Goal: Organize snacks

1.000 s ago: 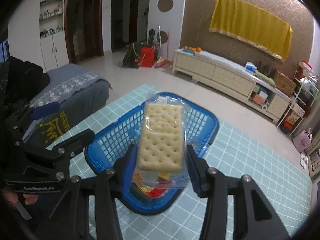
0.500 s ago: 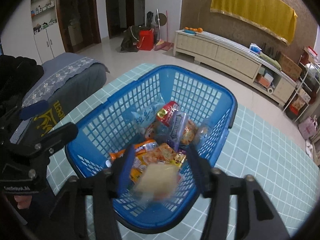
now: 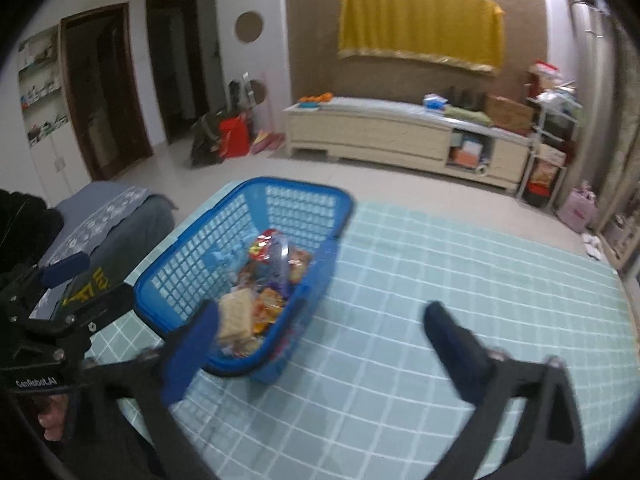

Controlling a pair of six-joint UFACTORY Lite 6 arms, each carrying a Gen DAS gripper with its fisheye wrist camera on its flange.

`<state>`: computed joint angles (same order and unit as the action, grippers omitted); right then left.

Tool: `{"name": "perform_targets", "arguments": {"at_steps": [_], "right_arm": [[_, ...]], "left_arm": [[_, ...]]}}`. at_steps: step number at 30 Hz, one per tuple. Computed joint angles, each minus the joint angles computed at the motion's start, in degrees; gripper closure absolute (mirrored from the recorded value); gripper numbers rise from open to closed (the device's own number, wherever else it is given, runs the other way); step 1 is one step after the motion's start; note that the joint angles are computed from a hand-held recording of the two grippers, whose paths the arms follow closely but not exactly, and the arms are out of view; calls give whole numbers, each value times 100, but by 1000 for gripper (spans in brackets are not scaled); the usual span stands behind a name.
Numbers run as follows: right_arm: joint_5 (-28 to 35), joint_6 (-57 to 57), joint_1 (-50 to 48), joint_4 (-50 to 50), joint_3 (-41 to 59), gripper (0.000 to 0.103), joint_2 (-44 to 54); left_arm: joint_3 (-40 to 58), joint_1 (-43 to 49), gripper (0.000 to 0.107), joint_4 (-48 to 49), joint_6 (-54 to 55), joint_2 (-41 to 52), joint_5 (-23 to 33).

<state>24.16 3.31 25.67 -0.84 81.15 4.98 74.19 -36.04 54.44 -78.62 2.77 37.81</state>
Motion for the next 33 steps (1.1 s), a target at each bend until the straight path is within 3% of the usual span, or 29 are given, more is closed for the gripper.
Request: {"name": "perform_targets", "arguments": {"at_steps": [11, 16, 21, 33], "right_arm": [[376, 845, -394, -763, -1062, 0, -1986], [601, 724, -622, -759, -1165, 0, -2530], [707, 108, -997, -10, -1109, 0, -2777], [636, 165, -988, 15, -1559, 0, -3256]], "left_arm": [[974, -1326, 4, 296, -64, 145, 928], [1380, -1670, 4, 231, 106, 130, 926], [1700, -1978, 4, 566, 55, 236, 1286], [1965, -2162, 4, 549, 172, 551, 1399]]}}
